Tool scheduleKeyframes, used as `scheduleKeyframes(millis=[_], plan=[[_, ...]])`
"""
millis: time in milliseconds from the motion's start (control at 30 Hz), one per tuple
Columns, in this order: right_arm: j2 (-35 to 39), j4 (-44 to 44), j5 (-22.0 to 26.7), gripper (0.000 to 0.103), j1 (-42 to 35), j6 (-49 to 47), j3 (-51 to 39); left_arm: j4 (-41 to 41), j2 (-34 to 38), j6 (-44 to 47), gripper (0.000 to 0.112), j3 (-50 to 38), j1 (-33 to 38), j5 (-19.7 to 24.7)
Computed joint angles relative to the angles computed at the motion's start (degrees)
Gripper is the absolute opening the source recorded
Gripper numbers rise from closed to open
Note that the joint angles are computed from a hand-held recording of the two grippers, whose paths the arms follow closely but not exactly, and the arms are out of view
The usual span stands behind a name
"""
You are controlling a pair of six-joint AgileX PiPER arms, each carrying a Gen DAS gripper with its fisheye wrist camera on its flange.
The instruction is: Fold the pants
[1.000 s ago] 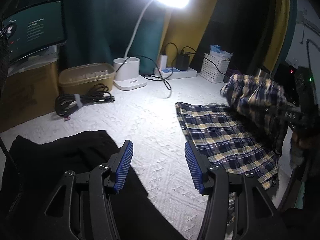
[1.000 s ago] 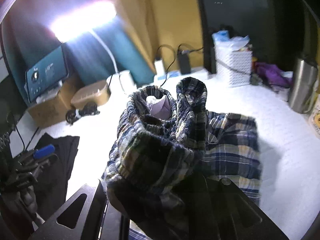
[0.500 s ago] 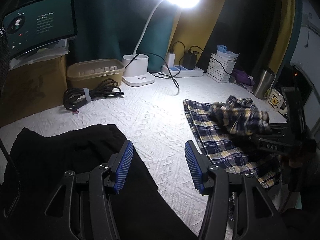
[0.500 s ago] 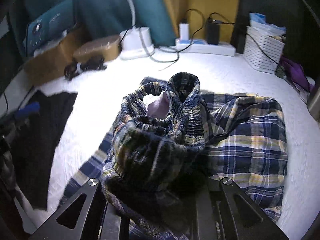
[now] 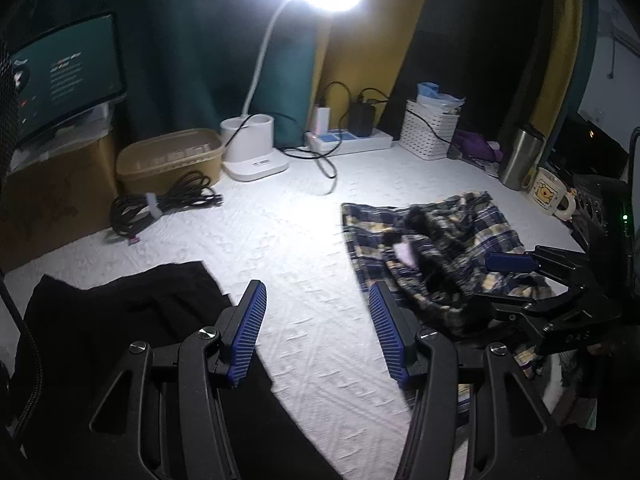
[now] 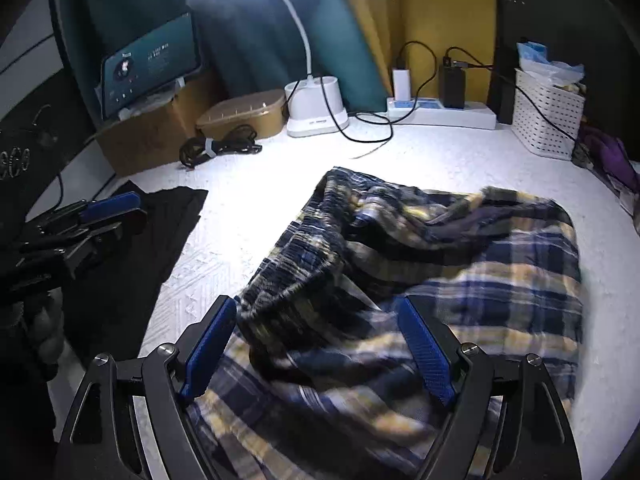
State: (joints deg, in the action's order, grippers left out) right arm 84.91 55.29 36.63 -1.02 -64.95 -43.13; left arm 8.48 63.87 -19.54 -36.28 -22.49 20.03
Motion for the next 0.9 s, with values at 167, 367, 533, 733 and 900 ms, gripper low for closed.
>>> scheduleKeyframes(millis=[167,367,533,733,900], plan=[[-2.76,3.19,4.11,0.084,-8.89,-5.2,2.21,11.85,3.5,-13.52,0.053,-3.8,-8.97,2.14],[-2.81,3.3,8.58,0.084,-20.62,-9.16,3.2,17.01,8.35,-20.08,0.054,-7.62,-16.19,2.85],[-1.52,2.78,9.31,0.085,-27.1,-12.12,3.63,13.43,12.5,-17.95,0.053,-10.14,-18.42,2.0],[0.5,3.49,10.23,0.085,-32.45,-14.94,3.73,16.5,16.58,-19.4,0.054,-14.18,-22.6,3.58],[1.34,3.52,10.2,0.085,-34.3,-15.98,3.81,18.29,20.33,-21.39,0.053,-16.43,-23.61,4.67]])
